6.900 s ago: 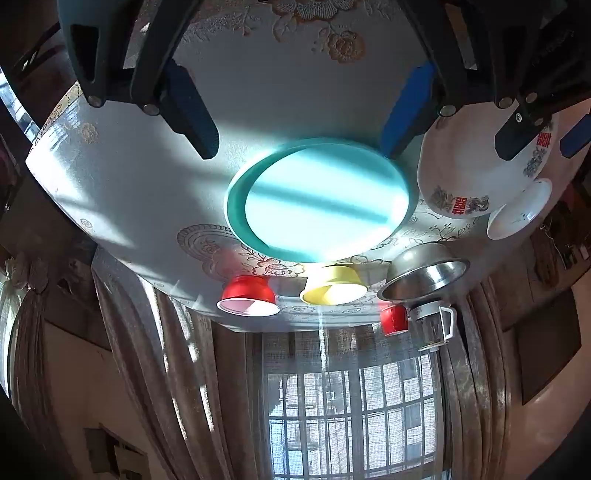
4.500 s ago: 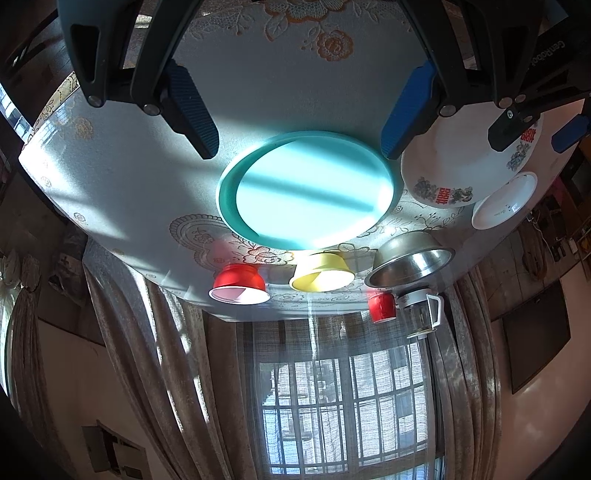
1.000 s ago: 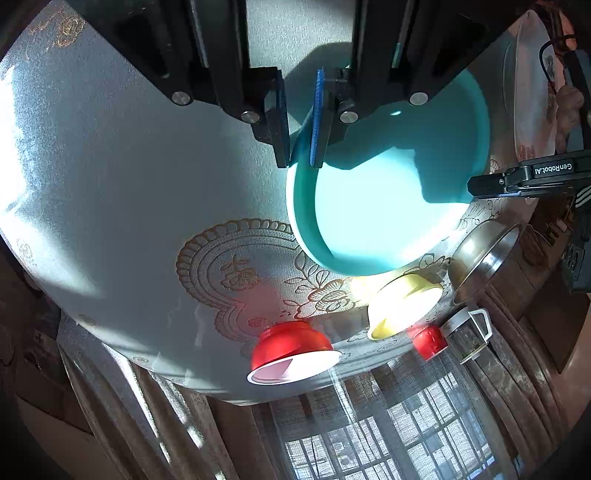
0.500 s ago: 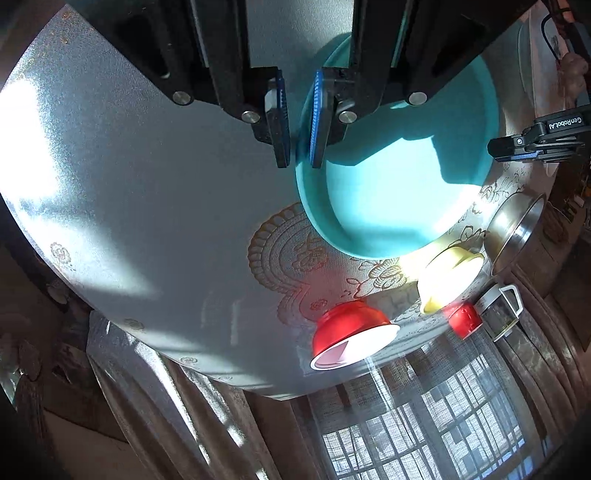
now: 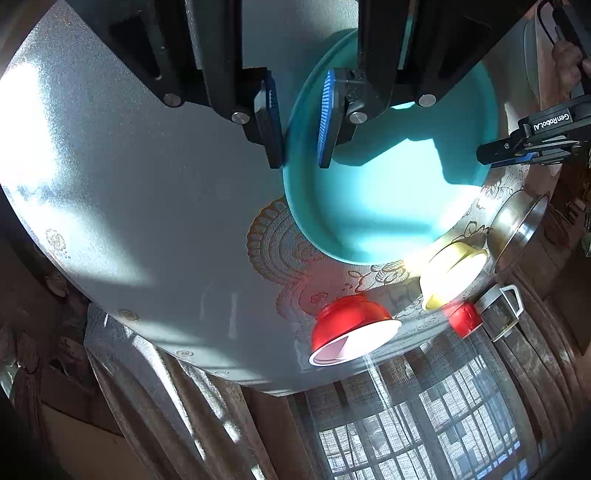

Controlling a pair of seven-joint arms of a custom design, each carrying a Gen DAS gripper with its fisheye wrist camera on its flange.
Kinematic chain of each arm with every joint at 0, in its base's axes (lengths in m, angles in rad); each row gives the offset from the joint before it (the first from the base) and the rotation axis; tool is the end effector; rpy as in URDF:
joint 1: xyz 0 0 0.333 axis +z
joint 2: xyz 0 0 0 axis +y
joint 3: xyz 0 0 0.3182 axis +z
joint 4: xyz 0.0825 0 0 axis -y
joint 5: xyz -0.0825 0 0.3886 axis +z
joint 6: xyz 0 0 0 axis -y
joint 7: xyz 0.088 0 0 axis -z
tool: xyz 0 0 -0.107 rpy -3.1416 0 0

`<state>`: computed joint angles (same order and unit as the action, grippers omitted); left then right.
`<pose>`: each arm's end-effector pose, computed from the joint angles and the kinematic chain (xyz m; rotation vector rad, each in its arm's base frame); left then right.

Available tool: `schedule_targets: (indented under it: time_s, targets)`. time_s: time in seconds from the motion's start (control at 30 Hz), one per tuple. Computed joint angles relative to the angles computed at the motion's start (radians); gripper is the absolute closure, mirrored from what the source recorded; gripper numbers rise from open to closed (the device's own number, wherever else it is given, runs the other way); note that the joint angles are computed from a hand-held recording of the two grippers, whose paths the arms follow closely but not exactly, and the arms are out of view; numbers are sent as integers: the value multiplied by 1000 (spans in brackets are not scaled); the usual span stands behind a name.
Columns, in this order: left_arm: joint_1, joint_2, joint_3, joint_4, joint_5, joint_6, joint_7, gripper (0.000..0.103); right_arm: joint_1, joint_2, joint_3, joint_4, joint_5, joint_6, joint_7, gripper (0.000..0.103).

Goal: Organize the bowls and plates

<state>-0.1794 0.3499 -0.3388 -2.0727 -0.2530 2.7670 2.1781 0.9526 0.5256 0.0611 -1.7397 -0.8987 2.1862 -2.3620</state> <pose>0.5507 -0.2917 0.3041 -1.0293 2.7989 -0.6291 0.3820 0.5518 0.2782 -1.0008 2.3824 -0.6351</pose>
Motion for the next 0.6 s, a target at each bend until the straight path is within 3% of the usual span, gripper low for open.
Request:
schedule_targets:
  time_s: [0.17, 0.43, 0.6]
  targets:
    - [51, -49, -40, -78, -86, 39, 76, 86, 8, 16, 6, 31, 9, -37, -23, 73]
    - [124, -129, -74, -162, -339, 56, 318, 86, 62, 59, 9, 162, 88, -282, -130, 67]
    - [115, -221, -48, -209, -498, 12, 427, 86, 88, 61, 13, 186, 68, -319, -135, 59]
